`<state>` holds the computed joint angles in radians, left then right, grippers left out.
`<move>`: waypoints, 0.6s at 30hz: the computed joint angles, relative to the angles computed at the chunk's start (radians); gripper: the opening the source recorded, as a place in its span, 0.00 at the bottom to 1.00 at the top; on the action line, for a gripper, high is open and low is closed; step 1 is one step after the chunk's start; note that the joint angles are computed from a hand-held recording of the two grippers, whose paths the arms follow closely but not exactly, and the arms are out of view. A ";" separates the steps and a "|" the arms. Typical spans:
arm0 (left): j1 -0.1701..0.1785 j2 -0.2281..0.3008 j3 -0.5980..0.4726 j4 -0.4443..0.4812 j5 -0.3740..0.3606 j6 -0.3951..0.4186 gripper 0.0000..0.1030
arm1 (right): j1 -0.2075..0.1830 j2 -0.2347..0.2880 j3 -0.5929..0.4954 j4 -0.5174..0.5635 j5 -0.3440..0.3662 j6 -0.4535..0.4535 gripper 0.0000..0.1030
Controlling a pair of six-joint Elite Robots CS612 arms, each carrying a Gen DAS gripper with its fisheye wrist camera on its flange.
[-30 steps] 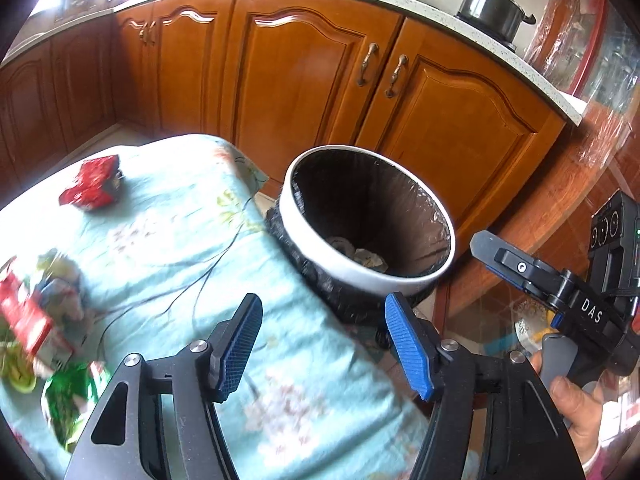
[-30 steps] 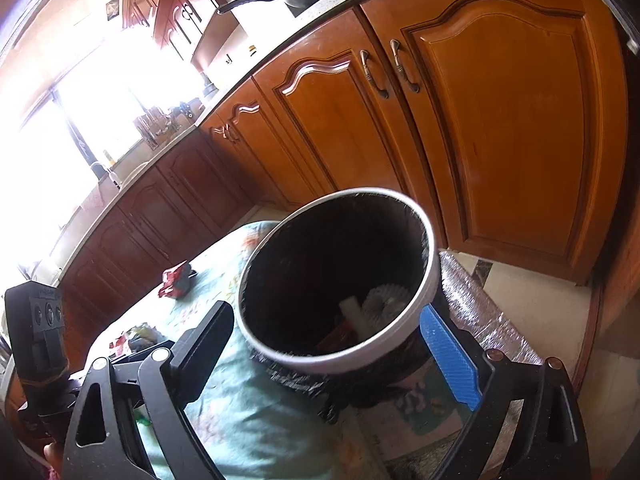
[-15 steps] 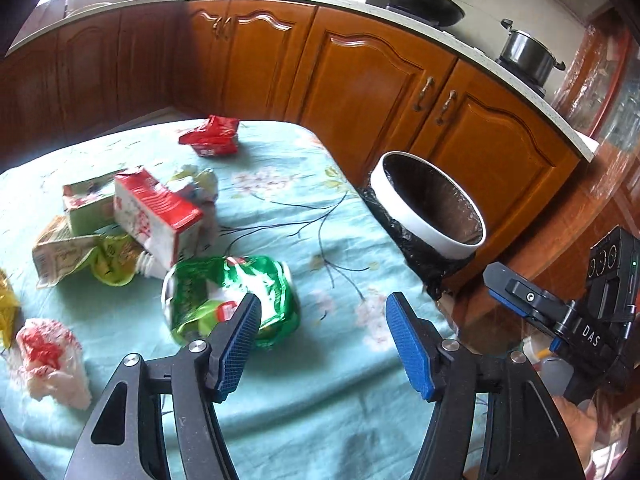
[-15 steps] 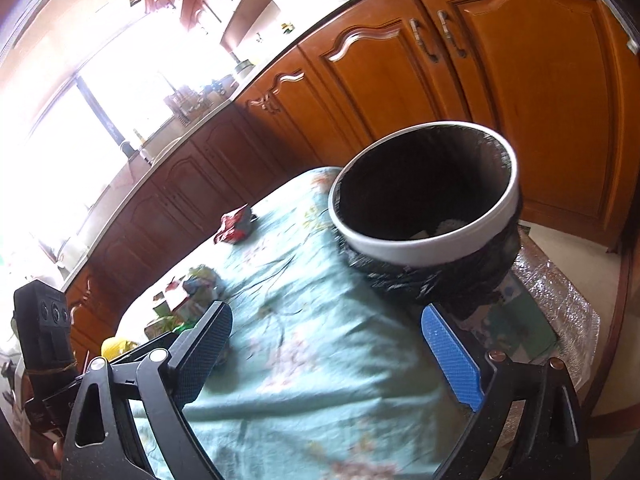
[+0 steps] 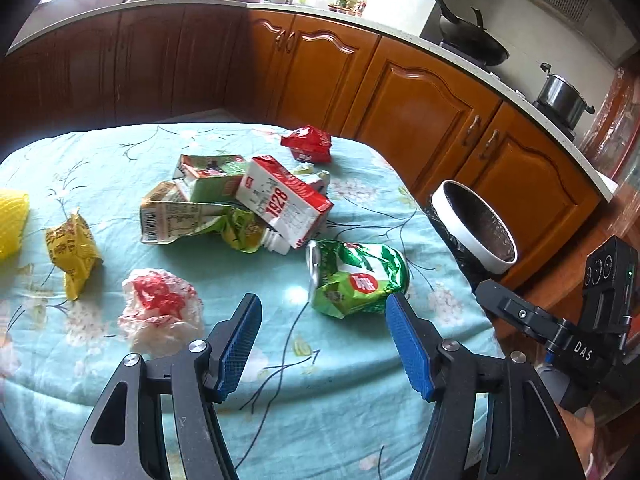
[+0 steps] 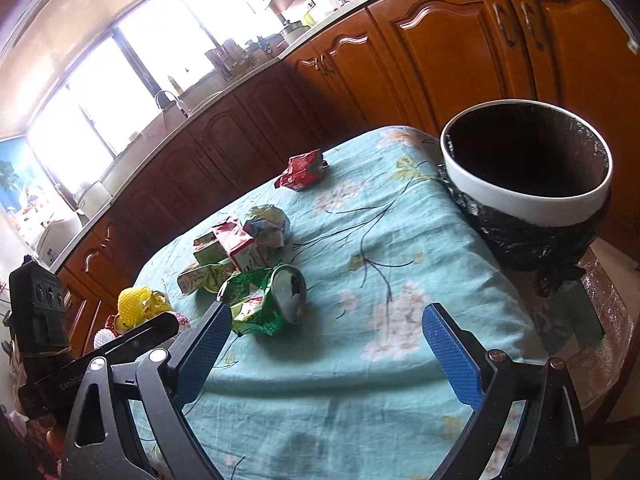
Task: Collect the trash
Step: 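Move both open tools back from the bin toward the remaining trash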
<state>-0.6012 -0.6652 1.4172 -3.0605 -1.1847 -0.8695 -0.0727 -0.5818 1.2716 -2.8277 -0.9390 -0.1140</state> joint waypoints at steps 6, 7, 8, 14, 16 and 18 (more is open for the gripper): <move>-0.006 -0.035 0.065 -0.008 0.041 -0.051 0.62 | 0.023 0.002 -0.011 0.026 0.001 -0.046 0.94; -0.005 -0.038 0.071 -0.009 0.045 -0.054 0.62 | 0.026 0.004 -0.014 0.030 0.000 -0.051 0.94; -0.005 -0.043 0.079 -0.007 0.051 -0.060 0.62 | 0.029 0.006 -0.018 0.032 -0.001 -0.055 0.94; 0.001 -0.061 0.111 0.007 0.094 -0.104 0.63 | 0.047 0.027 -0.056 0.064 -0.015 -0.079 0.94; 0.005 -0.063 0.115 0.025 0.106 -0.123 0.67 | 0.052 0.032 -0.067 0.075 -0.021 -0.089 0.94; 0.011 -0.064 0.118 0.048 0.109 -0.148 0.68 | 0.056 0.040 -0.080 0.081 -0.026 -0.093 0.93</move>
<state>-0.5906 -0.7293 1.5353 -3.0124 -1.0760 -1.0173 -0.0169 -0.5415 1.1921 -2.7469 -0.9651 -0.2065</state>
